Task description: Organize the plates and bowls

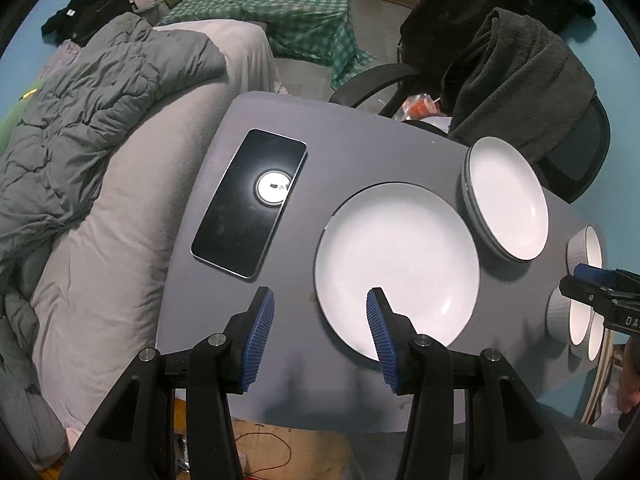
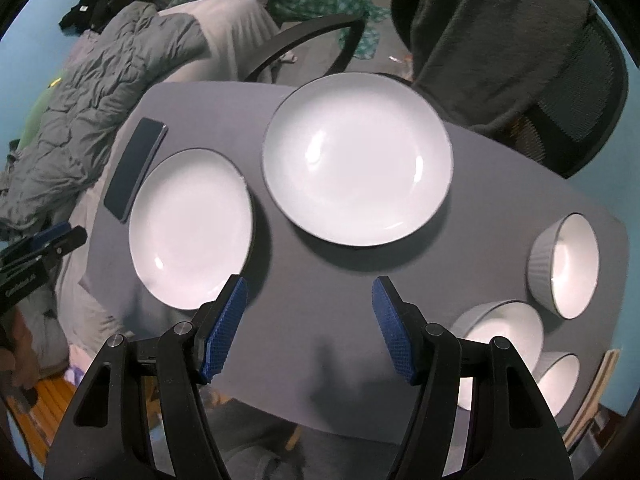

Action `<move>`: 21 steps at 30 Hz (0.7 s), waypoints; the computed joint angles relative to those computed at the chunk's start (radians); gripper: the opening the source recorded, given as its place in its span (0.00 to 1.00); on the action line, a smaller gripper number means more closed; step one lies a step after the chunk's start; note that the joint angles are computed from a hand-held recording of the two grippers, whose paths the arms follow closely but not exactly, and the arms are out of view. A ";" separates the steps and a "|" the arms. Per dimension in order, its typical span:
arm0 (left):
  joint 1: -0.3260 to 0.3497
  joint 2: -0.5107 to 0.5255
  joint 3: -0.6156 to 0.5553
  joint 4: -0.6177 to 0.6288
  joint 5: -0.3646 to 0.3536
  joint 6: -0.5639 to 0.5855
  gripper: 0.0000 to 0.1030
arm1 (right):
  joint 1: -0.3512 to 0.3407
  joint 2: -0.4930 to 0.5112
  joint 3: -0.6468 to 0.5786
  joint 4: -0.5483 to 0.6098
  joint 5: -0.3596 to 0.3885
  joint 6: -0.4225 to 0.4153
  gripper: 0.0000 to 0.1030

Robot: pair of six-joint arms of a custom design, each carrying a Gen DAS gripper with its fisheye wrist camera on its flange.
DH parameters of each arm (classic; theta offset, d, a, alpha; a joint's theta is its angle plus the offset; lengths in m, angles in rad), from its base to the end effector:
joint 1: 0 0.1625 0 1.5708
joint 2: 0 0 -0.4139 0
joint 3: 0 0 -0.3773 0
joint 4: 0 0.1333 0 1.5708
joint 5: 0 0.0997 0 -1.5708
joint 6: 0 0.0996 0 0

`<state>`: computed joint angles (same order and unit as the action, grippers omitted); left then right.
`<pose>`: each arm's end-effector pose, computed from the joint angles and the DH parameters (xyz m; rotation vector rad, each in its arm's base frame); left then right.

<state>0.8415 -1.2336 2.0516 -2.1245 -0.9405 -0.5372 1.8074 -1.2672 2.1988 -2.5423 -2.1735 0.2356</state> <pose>-0.1701 -0.4785 0.1740 0.3441 2.4532 -0.2123 0.1806 -0.4211 0.1767 -0.0146 -2.5547 0.2353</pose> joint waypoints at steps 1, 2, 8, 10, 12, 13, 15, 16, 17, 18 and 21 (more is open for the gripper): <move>0.011 0.002 0.000 -0.013 -0.002 0.022 0.48 | -0.003 0.001 0.002 -0.001 0.010 0.001 0.62; 0.017 0.006 -0.001 -0.016 0.000 0.032 0.48 | -0.009 0.003 0.005 -0.008 0.026 0.000 0.62; 0.072 0.058 -0.025 -0.064 -0.023 0.116 0.48 | -0.031 0.035 0.015 -0.060 0.086 -0.012 0.62; 0.091 0.085 -0.036 -0.080 -0.031 0.149 0.48 | -0.044 0.049 0.014 -0.076 0.113 -0.012 0.62; 0.103 0.105 -0.048 -0.079 -0.032 0.157 0.48 | -0.058 0.066 0.013 -0.093 0.138 -0.013 0.62; 0.113 0.120 -0.058 -0.082 -0.037 0.170 0.48 | -0.063 0.076 0.010 -0.100 0.145 -0.015 0.62; 0.127 0.138 -0.065 -0.098 -0.044 0.193 0.48 | -0.074 0.099 0.005 -0.124 0.163 -0.026 0.62; 0.132 0.149 -0.073 -0.095 -0.042 0.197 0.48 | -0.078 0.107 0.004 -0.134 0.171 -0.030 0.62; 0.137 0.157 -0.078 -0.096 -0.045 0.203 0.48 | -0.081 0.121 0.001 -0.145 0.175 -0.031 0.62; 0.143 0.164 -0.083 -0.102 -0.052 0.212 0.48 | -0.082 0.134 -0.003 -0.149 0.179 -0.030 0.62; 0.156 0.180 -0.093 -0.115 -0.069 0.225 0.48 | -0.093 0.174 -0.024 -0.158 0.195 -0.044 0.62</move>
